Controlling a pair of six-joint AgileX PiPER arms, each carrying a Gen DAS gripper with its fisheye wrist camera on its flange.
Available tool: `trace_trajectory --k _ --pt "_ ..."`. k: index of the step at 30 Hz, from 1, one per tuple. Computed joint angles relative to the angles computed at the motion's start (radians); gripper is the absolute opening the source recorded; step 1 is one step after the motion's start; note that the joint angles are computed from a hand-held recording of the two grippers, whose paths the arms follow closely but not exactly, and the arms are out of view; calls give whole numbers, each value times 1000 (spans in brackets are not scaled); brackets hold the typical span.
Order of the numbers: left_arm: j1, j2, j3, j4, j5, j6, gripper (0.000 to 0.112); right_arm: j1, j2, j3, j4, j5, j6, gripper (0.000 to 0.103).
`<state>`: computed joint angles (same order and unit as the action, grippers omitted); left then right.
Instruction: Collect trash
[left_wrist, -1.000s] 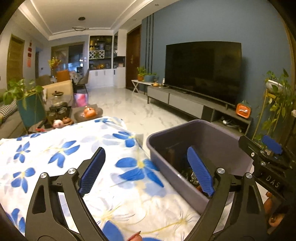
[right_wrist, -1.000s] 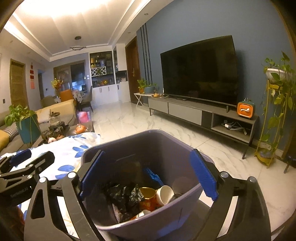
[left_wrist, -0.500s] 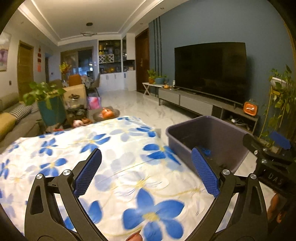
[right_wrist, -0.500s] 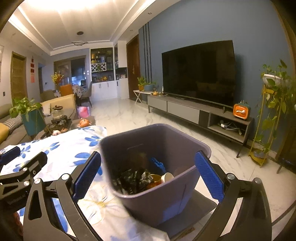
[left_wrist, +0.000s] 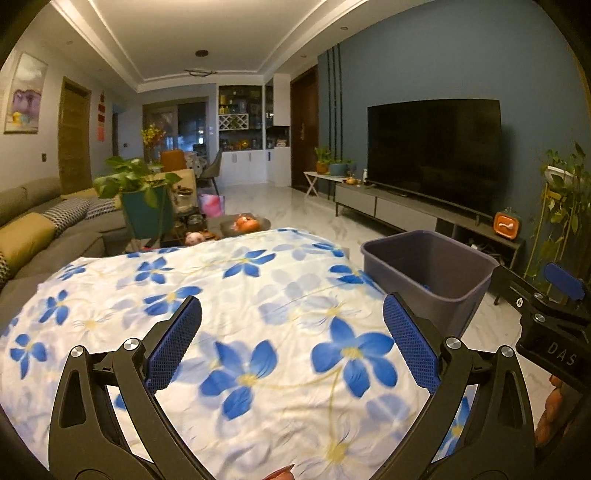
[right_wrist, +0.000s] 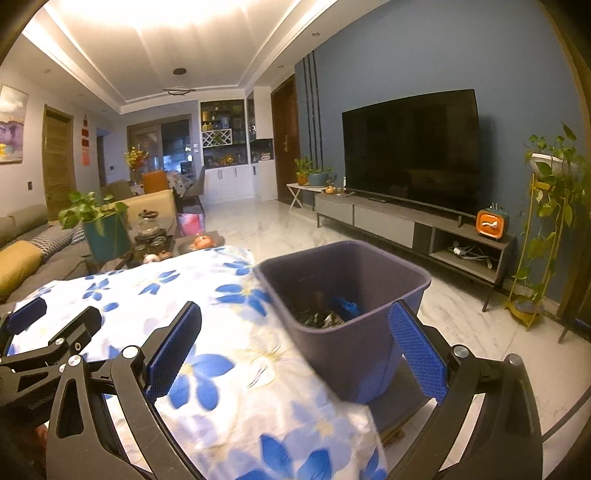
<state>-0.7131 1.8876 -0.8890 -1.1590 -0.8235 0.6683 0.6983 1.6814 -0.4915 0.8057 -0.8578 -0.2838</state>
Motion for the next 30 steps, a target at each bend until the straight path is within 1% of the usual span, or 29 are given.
trace_trajectory --k 3,9,12,16,21,30 --pt "-20 -40 72 -6 -37 -35 97 64 -17 18 58 -21 -18 97" --pt "-47 -108 182 -12 -65 -85 97 223 -23 44 206 -101 -58 97" --pt "-70 -137 231 -13 -92 -105 97 276 -23 60 237 -126 -60 97" --pt "-90 -160 274 -12 -106 -133 97 355 -23 66 313 -173 -80 97" --pt "-115 -192 317 -31 -131 -150 97 426 -18 71 375 -221 -79 97" --pt "-137 -227 364 -52 -164 -177 97 505 -14 76 428 -266 -75 97"
